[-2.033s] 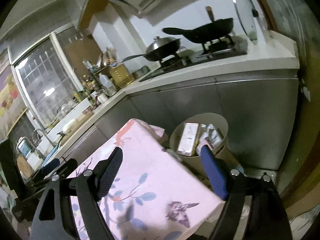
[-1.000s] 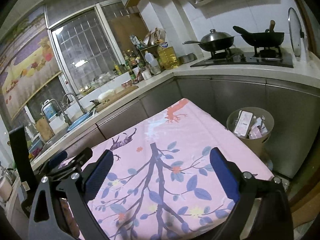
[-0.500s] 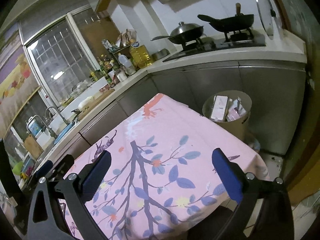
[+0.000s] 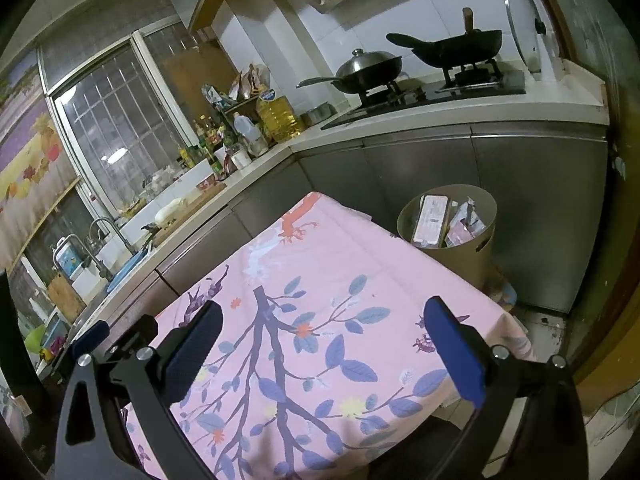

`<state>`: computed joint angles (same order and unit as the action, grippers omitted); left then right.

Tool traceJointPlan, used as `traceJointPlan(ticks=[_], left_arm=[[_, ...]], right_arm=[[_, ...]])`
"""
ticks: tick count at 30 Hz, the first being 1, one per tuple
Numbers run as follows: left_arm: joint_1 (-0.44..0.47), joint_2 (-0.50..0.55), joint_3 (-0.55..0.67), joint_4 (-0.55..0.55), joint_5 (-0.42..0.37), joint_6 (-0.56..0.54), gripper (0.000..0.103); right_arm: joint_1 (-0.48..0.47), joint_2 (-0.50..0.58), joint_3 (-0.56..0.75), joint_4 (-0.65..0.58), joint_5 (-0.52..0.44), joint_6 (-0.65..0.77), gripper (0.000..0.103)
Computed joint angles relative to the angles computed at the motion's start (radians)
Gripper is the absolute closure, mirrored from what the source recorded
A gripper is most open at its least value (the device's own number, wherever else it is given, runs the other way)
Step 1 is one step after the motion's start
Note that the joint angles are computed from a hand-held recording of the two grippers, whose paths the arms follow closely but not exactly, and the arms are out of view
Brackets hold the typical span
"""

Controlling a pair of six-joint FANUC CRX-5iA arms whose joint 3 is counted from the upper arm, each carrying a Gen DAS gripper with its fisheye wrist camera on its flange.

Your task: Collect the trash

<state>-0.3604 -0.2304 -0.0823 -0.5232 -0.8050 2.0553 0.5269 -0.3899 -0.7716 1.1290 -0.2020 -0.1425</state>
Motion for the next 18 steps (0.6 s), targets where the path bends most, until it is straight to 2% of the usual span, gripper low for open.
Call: traceJointPlan(ticks=[5,18], left_arm=[[-0.001,0.011,0.007,0.010,-0.003,0.000,0.006],[-0.049,0.069,0.059,-0.032,-0.043,0.021,0.006]], right_arm=[[0.008,0.011,0.013,-0.108,-0.001,0.090,0.006],[-0.001,0.035,0.043,-0.289,0.004,0.239,0.006]])
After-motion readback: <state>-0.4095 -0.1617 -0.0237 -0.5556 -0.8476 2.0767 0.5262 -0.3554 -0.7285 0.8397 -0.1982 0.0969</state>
